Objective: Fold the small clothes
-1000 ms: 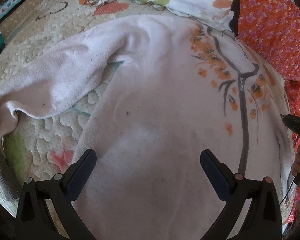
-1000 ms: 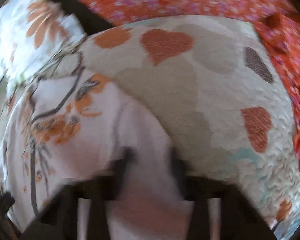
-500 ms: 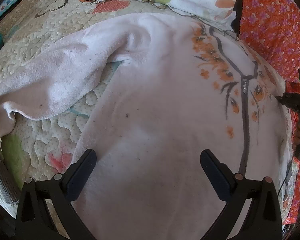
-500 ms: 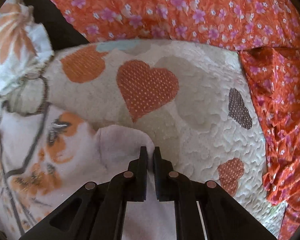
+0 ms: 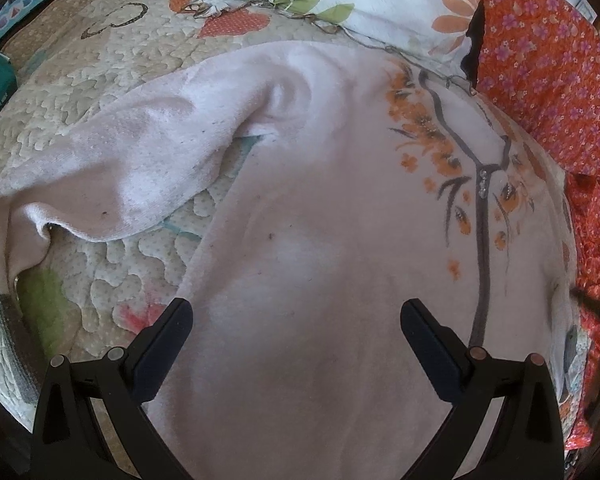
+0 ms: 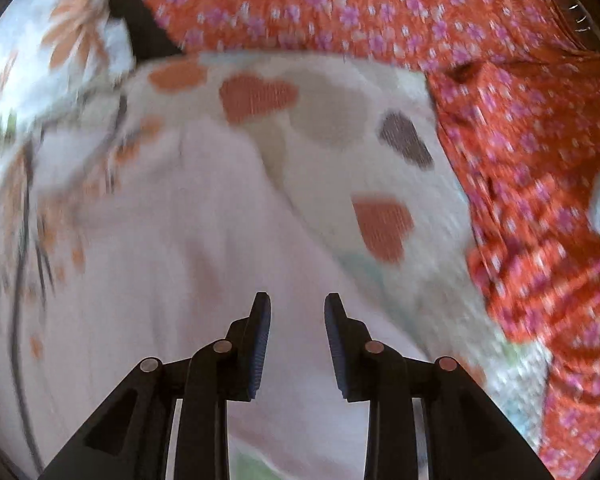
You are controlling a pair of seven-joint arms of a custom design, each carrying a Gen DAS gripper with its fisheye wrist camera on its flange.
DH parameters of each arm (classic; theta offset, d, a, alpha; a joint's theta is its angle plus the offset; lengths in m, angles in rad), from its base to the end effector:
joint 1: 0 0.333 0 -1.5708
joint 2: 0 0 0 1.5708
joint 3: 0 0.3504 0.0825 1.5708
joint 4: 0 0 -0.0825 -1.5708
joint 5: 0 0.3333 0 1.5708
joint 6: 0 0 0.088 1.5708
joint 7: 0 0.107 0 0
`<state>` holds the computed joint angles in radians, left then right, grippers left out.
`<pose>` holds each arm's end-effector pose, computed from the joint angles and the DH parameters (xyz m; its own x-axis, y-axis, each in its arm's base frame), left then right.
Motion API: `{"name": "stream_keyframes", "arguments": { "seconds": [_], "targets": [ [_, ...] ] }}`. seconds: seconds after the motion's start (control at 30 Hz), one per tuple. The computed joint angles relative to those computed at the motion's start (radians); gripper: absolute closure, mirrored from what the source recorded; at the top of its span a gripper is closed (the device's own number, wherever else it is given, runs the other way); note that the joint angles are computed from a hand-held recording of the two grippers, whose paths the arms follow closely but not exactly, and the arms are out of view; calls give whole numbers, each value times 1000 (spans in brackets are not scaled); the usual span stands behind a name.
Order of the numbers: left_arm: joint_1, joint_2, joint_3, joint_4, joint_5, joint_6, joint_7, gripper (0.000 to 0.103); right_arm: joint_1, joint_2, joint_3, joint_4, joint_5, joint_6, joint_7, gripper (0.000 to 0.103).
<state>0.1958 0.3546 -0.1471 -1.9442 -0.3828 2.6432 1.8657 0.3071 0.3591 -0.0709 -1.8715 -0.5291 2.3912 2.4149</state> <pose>0.6184 0.0491 0.4019 0.0320 -0.9722 0.2322 -0.9260 -0.1163 -0.3592 0.6017 0.1450 0.4029 -0.2713 -0.9358 0.2252 -0.9149 0.1780 -0.3624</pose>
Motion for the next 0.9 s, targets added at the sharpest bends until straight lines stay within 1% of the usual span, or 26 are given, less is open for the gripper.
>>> {"name": "stream_keyframes", "arguments": {
  "seconds": [0.07, 0.1, 0.23, 0.33, 0.4, 0.43, 0.5, 0.57, 0.67, 0.7, 0.73, 0.8, 0.87, 0.9],
  "targets": [
    [5, -3, -1, -4, -3, -2, 6, 0, 15, -57, -2, -94, -29, -39, 18, 73],
    [7, -5, -1, -6, -6, -4, 9, 0, 10, -84, 1, -138, -31, -43, 28, 73],
    [18, -11, -1, -11, -22, -7, 23, 0, -41, -229, 8, -342, -21, -37, 115, 73],
    [23, -15, 2, -13, -31, -8, 27, 0, -91, -316, 22, -448, -17, -87, 140, 73],
    [25, -17, 3, -15, -35, -11, 30, 0, -124, -382, 30, -526, -11, -126, 162, 68],
    [26, -18, 2, -16, -39, -14, 33, 0, -142, -421, 34, -568, -12, -132, 183, 61],
    [29, -22, 0, -19, -47, -19, 44, 0, -173, -481, 49, -626, -10, -181, 223, 61],
    [30, -31, -1, -30, -57, -13, 57, 0, -202, -546, 60, -684, -8, -199, 260, 56],
    [34, -39, -3, -37, -75, -16, 73, 0, -239, -638, 92, -733, -12, -265, 338, 54],
    [36, -43, -4, -40, -84, -17, 83, 0, -246, -676, 101, -751, -14, -271, 361, 54],
    [36, -44, -3, -42, -88, -16, 87, 0, -251, -715, 107, -770, -19, -253, 379, 54],
    [33, -47, 1, -47, -93, -12, 90, 0, -257, -788, 116, -809, -27, -178, 401, 52],
    [30, -44, 6, -46, -94, -13, 85, 0, -257, -825, 121, -833, -17, -82, 393, 43],
    [28, -42, 9, -46, -91, -13, 79, 0, -258, -824, 126, -835, -9, -54, 380, 42]
  ]
}}
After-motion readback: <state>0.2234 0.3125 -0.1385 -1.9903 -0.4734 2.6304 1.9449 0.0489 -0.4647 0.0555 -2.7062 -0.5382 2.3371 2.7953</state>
